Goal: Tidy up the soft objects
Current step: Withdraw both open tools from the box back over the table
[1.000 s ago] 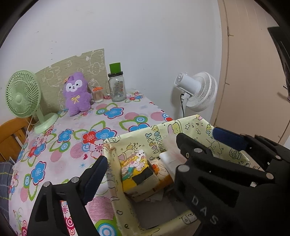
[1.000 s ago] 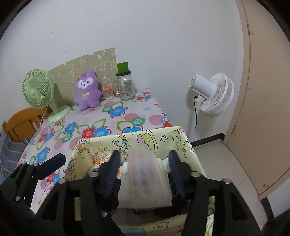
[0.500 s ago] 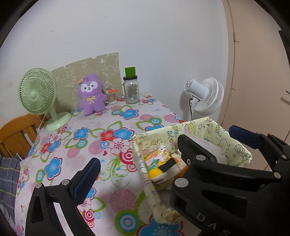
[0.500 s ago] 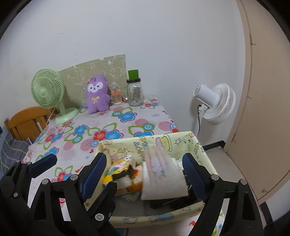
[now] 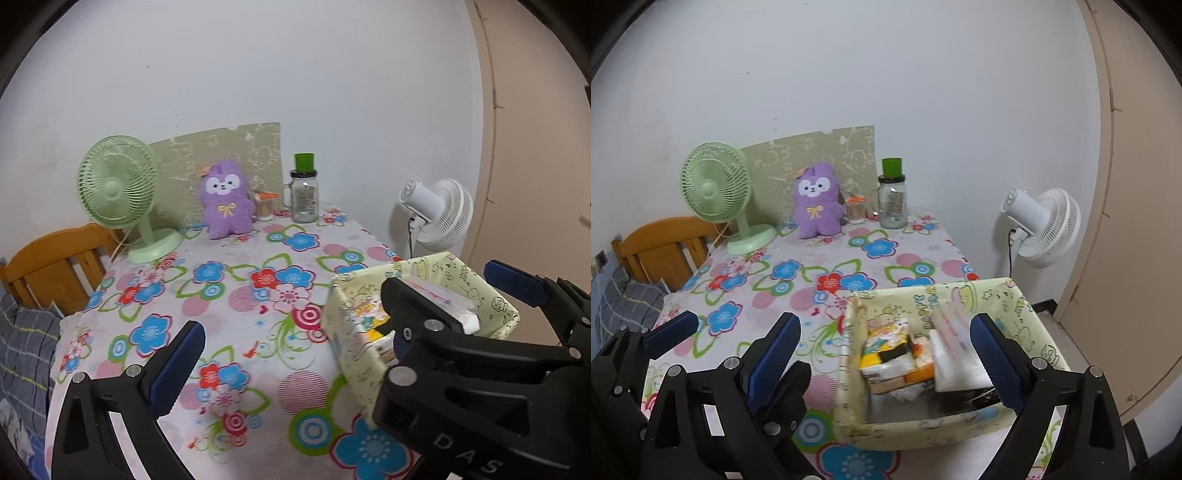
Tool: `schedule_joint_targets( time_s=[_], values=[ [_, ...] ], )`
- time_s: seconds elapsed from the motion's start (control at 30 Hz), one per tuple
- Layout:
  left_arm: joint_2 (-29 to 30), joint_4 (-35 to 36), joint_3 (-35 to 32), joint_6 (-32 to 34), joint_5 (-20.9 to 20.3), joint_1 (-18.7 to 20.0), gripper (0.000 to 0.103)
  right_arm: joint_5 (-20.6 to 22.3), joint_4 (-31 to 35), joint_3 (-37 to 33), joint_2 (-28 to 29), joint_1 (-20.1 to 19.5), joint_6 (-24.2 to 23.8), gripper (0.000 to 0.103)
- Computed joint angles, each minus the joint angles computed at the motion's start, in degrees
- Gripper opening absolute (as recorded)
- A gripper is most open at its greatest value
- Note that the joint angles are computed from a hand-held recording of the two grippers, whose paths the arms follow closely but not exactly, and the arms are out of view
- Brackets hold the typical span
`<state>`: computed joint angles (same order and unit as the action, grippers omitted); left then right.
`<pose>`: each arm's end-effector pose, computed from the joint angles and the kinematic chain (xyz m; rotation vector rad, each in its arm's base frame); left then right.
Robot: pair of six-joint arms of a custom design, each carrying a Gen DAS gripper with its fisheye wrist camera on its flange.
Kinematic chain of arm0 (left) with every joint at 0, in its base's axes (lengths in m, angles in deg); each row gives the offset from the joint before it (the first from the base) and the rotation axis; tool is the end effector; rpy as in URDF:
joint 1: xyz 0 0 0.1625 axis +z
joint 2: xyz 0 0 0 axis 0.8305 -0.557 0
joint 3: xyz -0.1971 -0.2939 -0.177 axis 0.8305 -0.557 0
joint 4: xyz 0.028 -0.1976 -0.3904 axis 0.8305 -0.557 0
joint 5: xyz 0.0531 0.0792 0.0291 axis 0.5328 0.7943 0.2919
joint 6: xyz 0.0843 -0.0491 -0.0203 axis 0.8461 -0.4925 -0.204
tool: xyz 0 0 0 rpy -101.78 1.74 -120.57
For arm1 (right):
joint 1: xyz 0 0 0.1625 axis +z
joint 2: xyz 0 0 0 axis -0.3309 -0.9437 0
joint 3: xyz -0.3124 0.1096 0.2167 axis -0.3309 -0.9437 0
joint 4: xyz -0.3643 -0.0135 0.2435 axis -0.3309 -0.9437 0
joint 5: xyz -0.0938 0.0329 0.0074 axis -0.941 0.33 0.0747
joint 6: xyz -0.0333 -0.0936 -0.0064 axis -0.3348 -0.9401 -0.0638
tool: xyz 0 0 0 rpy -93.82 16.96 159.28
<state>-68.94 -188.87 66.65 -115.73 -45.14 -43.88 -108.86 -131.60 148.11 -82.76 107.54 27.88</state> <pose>-0.4913 -0.3290 -0.0189 0.7964 2.2124 -1.0432 0.0854 -0.3123 0.3747 0.4170 -2.0482 1.2140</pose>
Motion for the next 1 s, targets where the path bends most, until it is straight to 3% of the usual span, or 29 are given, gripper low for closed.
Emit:
schedule_joint_targets(
  time_s=[0.5, 1.0],
  values=[
    [-10.0, 8.6, 8.7, -13.0, 5.8, -1.8, 0.103, -2.5, -3.2, 2.4, 1.8, 7.3, 1.1, 0.099],
    [-17.8, 19.4, 13.7, -24.6, 9.9, -4.4, 0.103, -4.0, -4.9, 4.1, 0.4, 11.5, 1.6, 0.102]
  ],
)
